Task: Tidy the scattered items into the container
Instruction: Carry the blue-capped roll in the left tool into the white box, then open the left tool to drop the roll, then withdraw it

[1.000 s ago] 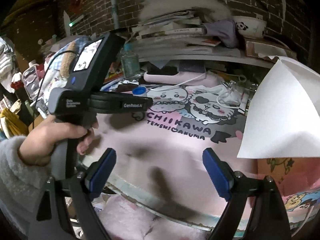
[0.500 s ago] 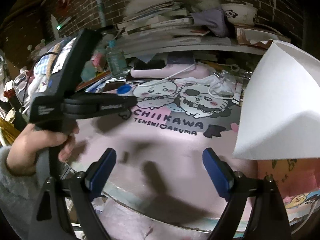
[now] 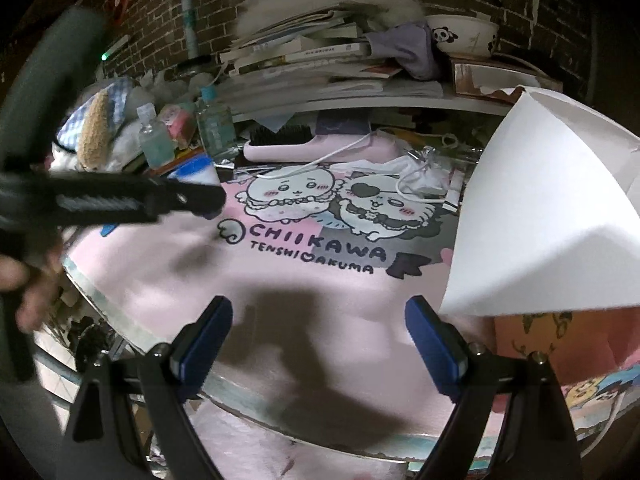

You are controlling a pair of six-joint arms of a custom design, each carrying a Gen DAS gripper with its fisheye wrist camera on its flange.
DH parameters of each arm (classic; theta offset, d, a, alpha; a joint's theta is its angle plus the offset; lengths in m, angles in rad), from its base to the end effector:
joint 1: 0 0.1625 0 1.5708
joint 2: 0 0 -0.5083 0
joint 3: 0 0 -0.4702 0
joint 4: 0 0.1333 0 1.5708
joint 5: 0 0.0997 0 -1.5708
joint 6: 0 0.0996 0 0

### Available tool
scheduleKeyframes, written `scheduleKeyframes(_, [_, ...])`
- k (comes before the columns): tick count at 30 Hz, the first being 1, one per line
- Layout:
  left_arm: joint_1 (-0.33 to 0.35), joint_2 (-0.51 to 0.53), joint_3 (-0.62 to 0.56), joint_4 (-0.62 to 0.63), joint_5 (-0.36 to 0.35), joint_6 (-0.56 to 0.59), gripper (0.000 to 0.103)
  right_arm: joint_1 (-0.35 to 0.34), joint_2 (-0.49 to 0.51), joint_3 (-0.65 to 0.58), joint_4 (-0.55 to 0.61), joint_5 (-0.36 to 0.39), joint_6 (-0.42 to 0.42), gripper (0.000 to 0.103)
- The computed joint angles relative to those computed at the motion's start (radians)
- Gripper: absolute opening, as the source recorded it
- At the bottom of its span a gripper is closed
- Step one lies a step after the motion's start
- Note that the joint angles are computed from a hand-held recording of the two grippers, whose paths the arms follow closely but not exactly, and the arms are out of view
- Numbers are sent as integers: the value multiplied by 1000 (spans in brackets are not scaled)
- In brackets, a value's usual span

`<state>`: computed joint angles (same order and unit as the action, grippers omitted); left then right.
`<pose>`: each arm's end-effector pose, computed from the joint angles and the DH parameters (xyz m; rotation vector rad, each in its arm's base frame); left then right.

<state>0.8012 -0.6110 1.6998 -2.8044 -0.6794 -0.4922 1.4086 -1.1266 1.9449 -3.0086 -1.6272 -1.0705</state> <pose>-0.3649 -0.6796 -0.0101 0.2472 2.3672 -0.8096 0.0164 -0.6904 0.2552 1.1471 -2.4046 0.6523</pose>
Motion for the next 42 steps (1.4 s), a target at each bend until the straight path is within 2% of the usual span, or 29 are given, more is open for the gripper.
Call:
scheduleKeyframes(9, [-25,41,-179,158,-170,149,25,-16,-24,22,-38,30,-17,86])
scheduleKeyframes(15, [-38,125,-369,319,-219,229,25,-29,-40,32,-45,53,-10,86])
scheduleKeyframes(21, [-31,217,-557,466,-329,288,25,-35,-58,25,-2,77,19,87])
scheduleKeyframes(25, [-28,290,-691,597,-367,289,25,-36,-61,25,3,77,23,87])
scheduleKeyframes(29, [-22,363,-827,749,-371,259,25,-38,-62,24,6,77,32,87])
scheduleKeyframes(34, [-14,444,-979,922,-341,199,25,-42,-64,18,27,75,44,87])
scheduleKeyframes(39, [-3,484,-1056,1022,-335,160,25,-45,-65,17,29,78,46,87])
scheduleKeyframes(42, [-2,503,-1089,1082,-306,131,26,-48,-69,17,39,82,51,87])
